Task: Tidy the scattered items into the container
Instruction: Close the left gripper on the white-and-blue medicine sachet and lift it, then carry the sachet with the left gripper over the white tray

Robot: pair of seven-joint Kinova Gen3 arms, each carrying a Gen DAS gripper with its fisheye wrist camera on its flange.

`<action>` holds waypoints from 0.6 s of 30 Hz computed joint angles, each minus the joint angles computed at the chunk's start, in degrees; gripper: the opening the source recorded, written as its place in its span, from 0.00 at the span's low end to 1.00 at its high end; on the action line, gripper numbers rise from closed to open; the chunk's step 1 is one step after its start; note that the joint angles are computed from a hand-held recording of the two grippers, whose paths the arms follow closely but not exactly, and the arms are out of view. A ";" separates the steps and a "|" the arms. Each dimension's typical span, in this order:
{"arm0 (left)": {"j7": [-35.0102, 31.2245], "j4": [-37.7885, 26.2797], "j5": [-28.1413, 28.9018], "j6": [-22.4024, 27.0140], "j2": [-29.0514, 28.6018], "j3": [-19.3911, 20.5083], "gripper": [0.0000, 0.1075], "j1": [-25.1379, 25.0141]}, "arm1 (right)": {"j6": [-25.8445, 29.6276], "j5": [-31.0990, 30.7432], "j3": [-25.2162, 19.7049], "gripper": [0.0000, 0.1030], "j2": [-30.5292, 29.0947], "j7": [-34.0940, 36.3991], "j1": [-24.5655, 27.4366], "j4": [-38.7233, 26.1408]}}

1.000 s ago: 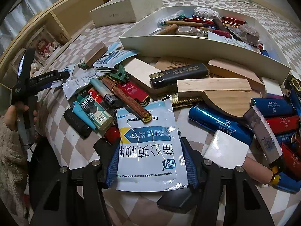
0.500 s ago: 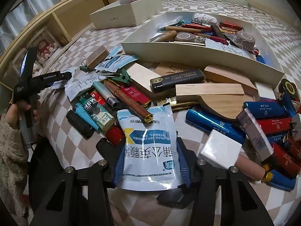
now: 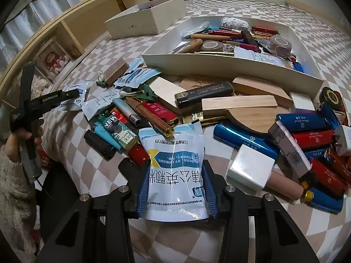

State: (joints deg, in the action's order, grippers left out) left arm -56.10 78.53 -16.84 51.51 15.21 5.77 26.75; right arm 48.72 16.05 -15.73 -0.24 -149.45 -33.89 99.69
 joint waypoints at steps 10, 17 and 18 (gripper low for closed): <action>0.63 -3.77 -4.83 4.54 3.64 -0.66 0.73 4.04 | 0.75 0.67 -1.14 0.43 -2.04 -1.94 -0.04 0.47; 3.43 -5.32 -9.51 8.26 6.86 -2.55 0.73 7.91 | 1.55 1.61 -2.22 0.43 -4.12 -4.42 0.79 1.33; 3.95 -4.77 -10.06 7.87 6.68 -2.68 0.70 8.19 | 1.51 1.74 -2.37 0.43 -4.54 -4.74 0.99 1.51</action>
